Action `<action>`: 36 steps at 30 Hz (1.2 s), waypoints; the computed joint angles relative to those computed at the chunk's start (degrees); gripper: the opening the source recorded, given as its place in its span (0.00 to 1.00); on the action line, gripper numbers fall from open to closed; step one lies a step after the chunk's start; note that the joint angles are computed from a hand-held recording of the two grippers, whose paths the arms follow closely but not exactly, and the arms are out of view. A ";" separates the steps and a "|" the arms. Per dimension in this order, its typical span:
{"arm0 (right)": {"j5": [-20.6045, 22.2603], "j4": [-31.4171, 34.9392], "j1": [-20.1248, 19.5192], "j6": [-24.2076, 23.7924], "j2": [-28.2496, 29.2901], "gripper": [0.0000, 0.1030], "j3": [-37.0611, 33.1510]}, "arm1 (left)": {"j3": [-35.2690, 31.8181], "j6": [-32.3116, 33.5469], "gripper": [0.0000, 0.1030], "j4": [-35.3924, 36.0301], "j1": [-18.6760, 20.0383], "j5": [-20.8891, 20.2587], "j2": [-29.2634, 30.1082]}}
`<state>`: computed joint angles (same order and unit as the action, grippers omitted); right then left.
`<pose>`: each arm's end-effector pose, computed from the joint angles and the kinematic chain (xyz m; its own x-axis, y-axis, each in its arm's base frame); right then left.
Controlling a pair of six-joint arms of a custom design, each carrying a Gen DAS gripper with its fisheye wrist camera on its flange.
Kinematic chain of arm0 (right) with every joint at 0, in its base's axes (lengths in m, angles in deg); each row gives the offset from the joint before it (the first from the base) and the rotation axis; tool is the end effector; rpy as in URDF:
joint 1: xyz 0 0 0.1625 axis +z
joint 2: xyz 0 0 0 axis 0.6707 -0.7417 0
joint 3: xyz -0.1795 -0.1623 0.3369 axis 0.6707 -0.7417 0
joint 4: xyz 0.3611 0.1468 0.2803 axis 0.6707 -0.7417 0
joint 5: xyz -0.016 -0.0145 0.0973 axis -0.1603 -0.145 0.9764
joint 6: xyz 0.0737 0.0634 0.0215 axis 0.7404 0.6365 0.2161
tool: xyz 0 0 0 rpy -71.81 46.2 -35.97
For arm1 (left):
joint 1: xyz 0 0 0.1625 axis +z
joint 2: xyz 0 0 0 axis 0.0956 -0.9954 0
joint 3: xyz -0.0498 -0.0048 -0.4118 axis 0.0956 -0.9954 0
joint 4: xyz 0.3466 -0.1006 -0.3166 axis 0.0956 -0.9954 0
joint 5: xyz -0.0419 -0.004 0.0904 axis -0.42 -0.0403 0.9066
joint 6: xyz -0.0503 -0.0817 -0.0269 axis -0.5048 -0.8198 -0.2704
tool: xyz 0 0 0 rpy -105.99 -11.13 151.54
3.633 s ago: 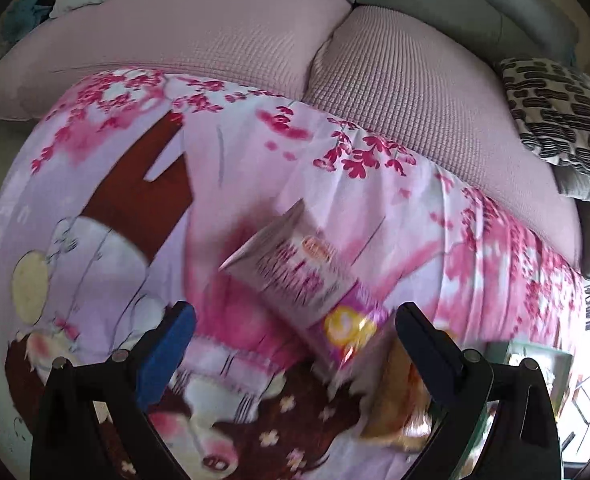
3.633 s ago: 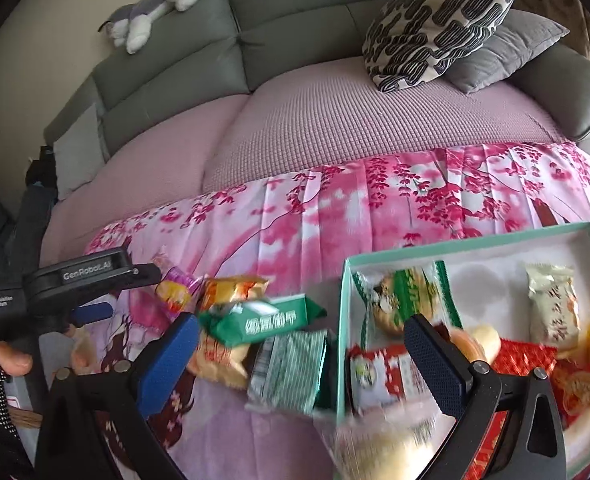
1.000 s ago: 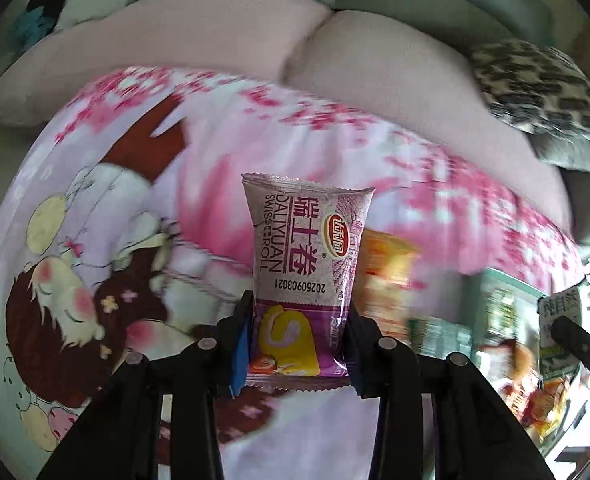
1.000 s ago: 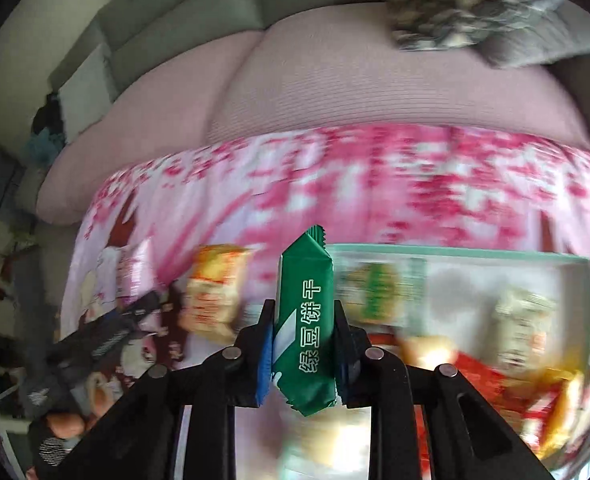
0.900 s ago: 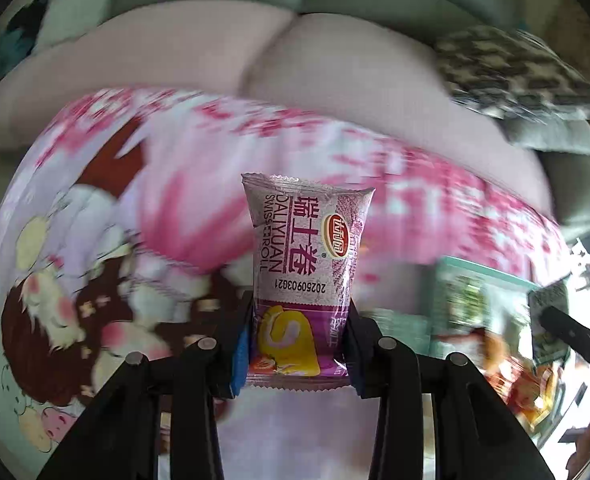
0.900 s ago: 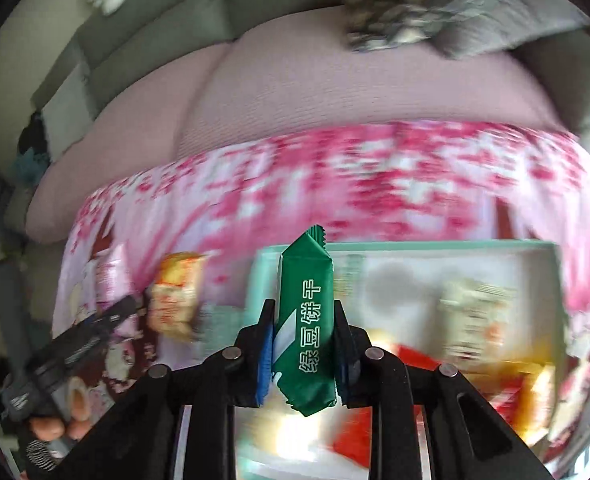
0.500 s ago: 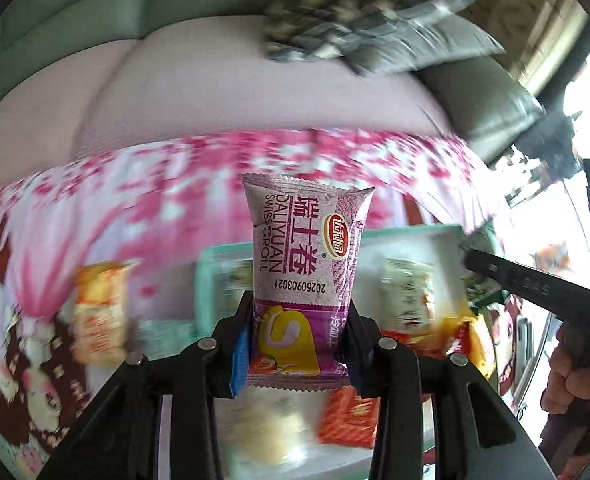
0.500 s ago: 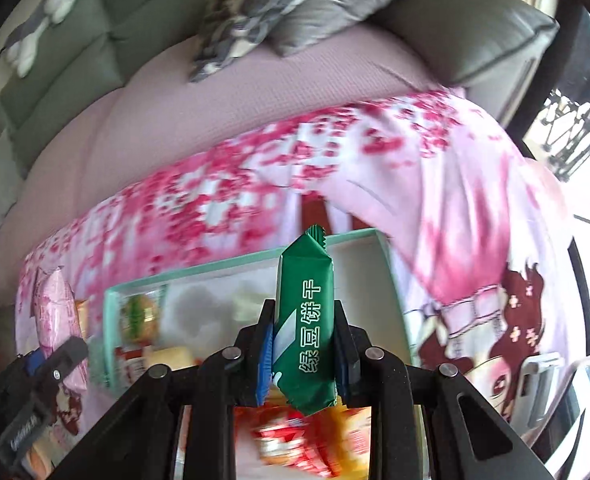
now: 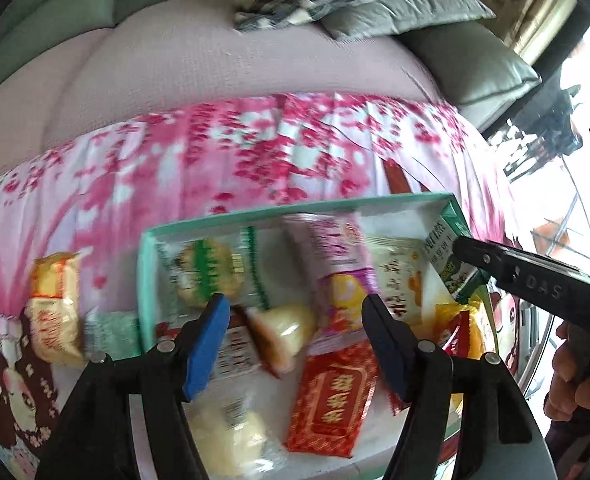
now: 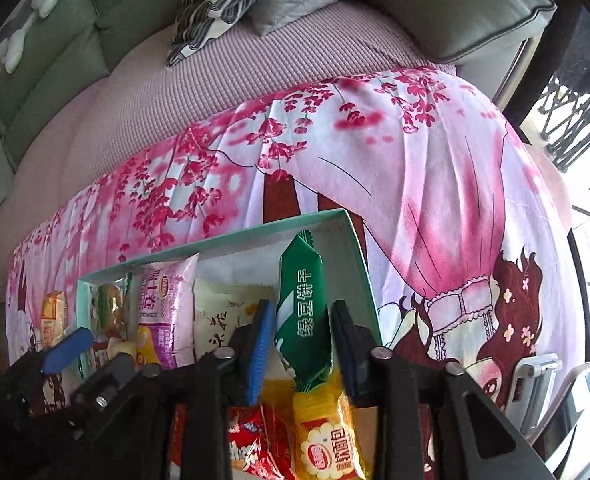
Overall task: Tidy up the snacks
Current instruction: 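Carry both packets over the tray and open both tools to release them, then withdraw both tools and grasp the second yellow Swiss roll packet with the left tool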
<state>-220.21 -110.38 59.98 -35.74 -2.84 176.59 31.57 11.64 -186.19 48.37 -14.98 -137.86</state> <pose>0.2197 -0.7041 0.2243 -0.7903 0.1928 0.5816 -0.0451 0.9283 -0.3690 -0.2785 -0.7046 0.1826 -0.8056 0.2027 -0.5567 0.3388 0.9285 -0.1523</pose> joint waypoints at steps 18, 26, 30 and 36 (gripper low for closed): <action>-4.06 -12.39 8.96 -4.80 3.99 0.90 5.15 | 10.89 -8.80 0.81 0.90 2.81 15.08 -14.02; -3.66 -18.71 11.56 -3.22 8.64 1.00 4.53 | 13.45 -10.28 0.92 -1.42 5.34 17.33 -17.46; -2.81 -19.56 11.97 -2.30 10.67 1.00 3.39 | 13.16 -10.90 0.92 -2.06 6.99 16.83 -17.50; -1.93 -16.80 11.78 -1.37 13.71 1.00 0.34 | 10.64 -10.60 0.92 -1.80 9.33 13.60 -15.77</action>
<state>-222.13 -127.18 71.76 -37.10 10.87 176.93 42.20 1.04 -187.99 57.70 -1.38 -153.64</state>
